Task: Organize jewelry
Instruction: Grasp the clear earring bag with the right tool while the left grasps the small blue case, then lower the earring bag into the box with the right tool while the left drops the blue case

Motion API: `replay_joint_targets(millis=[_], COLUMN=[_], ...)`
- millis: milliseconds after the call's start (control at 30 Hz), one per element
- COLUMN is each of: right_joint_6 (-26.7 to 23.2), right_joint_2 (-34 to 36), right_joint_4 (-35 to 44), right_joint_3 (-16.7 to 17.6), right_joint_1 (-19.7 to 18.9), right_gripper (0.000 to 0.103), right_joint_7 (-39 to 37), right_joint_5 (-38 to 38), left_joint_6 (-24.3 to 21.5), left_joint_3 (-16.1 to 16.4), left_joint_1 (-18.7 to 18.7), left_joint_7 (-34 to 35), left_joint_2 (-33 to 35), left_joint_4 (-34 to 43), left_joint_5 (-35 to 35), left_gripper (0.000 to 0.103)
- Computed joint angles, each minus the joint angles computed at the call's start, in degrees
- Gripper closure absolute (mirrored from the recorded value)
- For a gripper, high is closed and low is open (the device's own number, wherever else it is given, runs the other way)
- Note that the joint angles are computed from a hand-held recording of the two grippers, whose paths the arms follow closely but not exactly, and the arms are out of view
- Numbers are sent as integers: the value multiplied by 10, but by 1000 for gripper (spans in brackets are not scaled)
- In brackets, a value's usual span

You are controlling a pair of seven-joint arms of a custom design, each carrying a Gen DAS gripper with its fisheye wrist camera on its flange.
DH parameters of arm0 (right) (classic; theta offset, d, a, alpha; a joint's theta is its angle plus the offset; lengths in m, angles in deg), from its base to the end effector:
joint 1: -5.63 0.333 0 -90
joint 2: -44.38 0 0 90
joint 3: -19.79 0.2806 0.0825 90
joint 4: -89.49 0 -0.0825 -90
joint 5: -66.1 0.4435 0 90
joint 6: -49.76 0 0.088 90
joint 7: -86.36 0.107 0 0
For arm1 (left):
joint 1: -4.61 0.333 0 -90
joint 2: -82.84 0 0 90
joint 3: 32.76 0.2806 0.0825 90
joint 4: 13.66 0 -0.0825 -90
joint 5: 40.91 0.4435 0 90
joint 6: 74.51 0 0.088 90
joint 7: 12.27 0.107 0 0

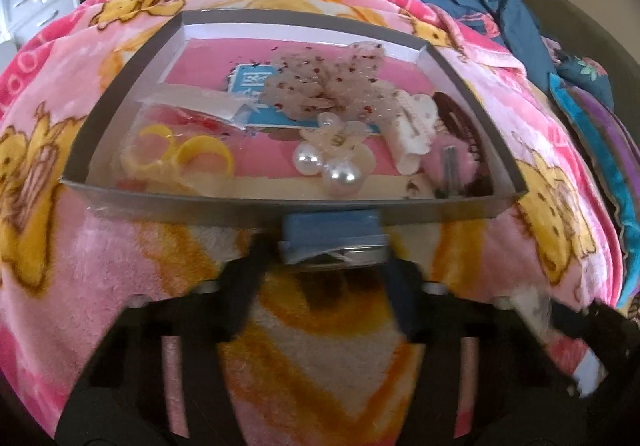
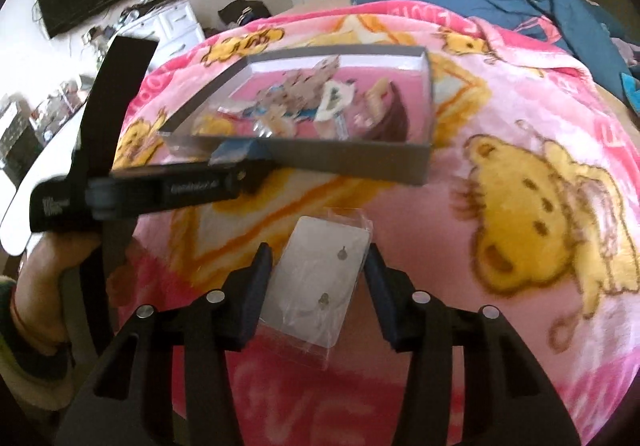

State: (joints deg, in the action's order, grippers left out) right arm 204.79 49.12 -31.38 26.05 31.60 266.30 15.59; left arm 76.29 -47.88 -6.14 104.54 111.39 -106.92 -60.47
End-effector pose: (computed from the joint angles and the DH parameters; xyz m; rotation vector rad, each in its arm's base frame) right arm 0.5239 0.3614 0.3550 -1.4831 1.9955 -0.5158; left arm 0.6927 -0.3006 0.3343 -1.3513 2.5582 -0.9044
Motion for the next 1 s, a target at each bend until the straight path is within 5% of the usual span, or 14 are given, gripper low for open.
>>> replay_joint_targets(millis=[400, 1000], right_joint_6=[-3, 1], right_joint_2=[-35, 37], right_joint_4=[-1, 118], right_joint_3=[1, -32], right_joint_1=[-28, -39], right_gripper=[57, 57], right_joint_7=[51, 8], right_joint_5=[-82, -110], left_joint_6=[12, -2], left_joint_3=[-27, -1], left_joint_1=[47, 29], left_joint_7=[96, 19], left_joint_2=[-78, 9], left_joint_4=[-47, 103], left_joint_5=[-127, -72], left_gripper=[66, 66])
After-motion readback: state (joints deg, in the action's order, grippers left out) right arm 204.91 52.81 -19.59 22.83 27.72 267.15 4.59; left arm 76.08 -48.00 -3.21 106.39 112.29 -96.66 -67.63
